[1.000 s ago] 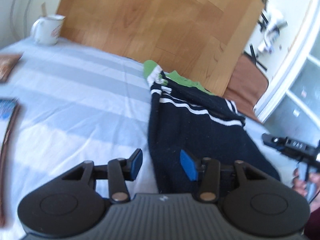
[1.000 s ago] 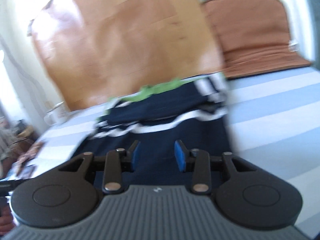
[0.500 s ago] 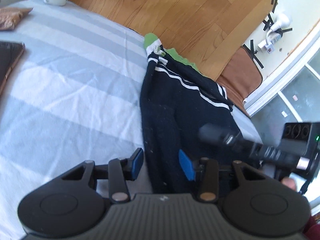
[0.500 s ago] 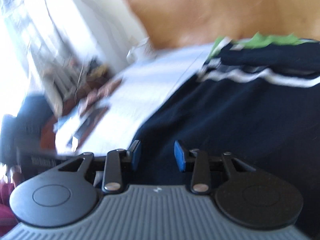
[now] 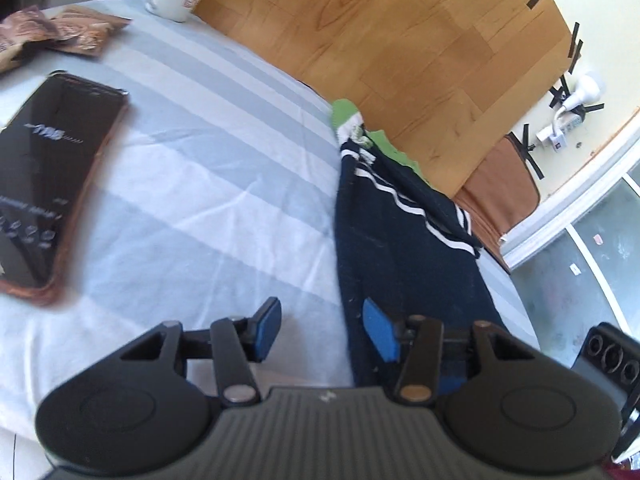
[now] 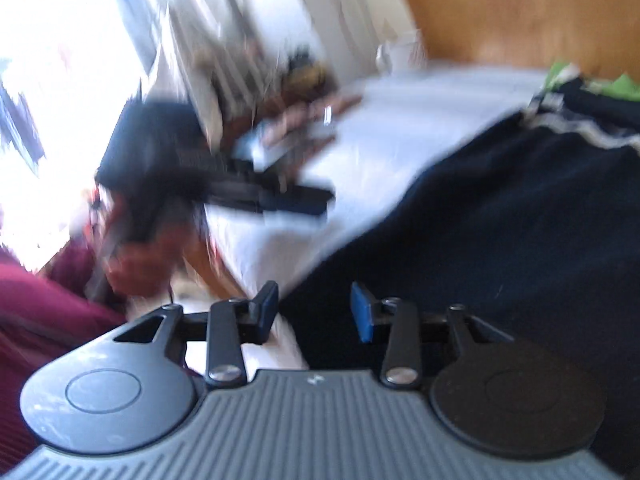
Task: Fold small clothes
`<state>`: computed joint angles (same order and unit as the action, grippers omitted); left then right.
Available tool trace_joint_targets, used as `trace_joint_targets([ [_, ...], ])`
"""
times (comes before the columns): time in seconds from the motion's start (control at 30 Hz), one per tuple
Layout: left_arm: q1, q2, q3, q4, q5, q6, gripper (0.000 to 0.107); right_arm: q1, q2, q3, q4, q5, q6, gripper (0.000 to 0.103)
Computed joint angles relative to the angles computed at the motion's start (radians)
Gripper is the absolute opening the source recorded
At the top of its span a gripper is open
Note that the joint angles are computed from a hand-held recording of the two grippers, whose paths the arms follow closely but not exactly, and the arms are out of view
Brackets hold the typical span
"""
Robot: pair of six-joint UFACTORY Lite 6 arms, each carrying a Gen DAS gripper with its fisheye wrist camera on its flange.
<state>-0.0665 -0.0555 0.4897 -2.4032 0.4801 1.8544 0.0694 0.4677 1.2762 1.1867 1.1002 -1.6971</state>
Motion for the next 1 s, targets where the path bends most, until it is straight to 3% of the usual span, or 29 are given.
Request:
trace_joint_targets([
  [0.03,-0.007,-0.004,-0.005,0.002,-0.001,-0.001,0.046,0.0,0.01,-0.001,-0.018,-0.009,0.003,0.011],
  [0.13,-0.043,0.012,0.004,0.012,-0.001,0.003,0.046,-0.092,0.069,0.051,0.014,0.121,0.044,0.009],
  [0.23,-0.071,0.055,0.039,0.048,0.019,-0.012,0.048,-0.17,0.116,0.106,0.052,0.186,0.122,0.009],
  [0.4,-0.153,0.136,0.121,0.027,-0.008,0.016,0.044,-0.197,0.114,0.078,0.066,0.149,0.121,0.009],
  [0.43,-0.167,0.139,0.132,0.031,-0.024,0.015,0.035,-0.202,0.123,0.08,0.067,0.149,0.123,0.009],
  [0.47,-0.17,0.156,0.146,0.076,-0.014,-0.025,0.013,-0.204,0.128,0.08,0.065,0.148,0.123,0.009],
  [0.5,-0.174,0.17,0.152,0.1,-0.001,-0.051,0.009,-0.202,0.129,0.076,0.06,0.149,0.121,0.009],
  [0.6,-0.175,0.131,0.125,0.084,-0.005,-0.036,0.008,-0.185,0.138,0.085,0.038,0.179,0.118,0.009],
  [0.7,-0.075,0.006,0.027,0.177,0.076,-0.108,0.008,-0.12,0.141,0.096,0.027,0.211,0.097,0.009],
  [0.8,-0.019,-0.065,-0.031,0.214,0.083,-0.149,0.008,-0.043,0.147,0.105,0.021,0.164,0.093,0.01],
  [1.0,0.012,0.015,-0.031,0.2,0.078,-0.147,0.009,-0.02,0.149,0.119,-0.002,0.126,0.12,0.013],
])
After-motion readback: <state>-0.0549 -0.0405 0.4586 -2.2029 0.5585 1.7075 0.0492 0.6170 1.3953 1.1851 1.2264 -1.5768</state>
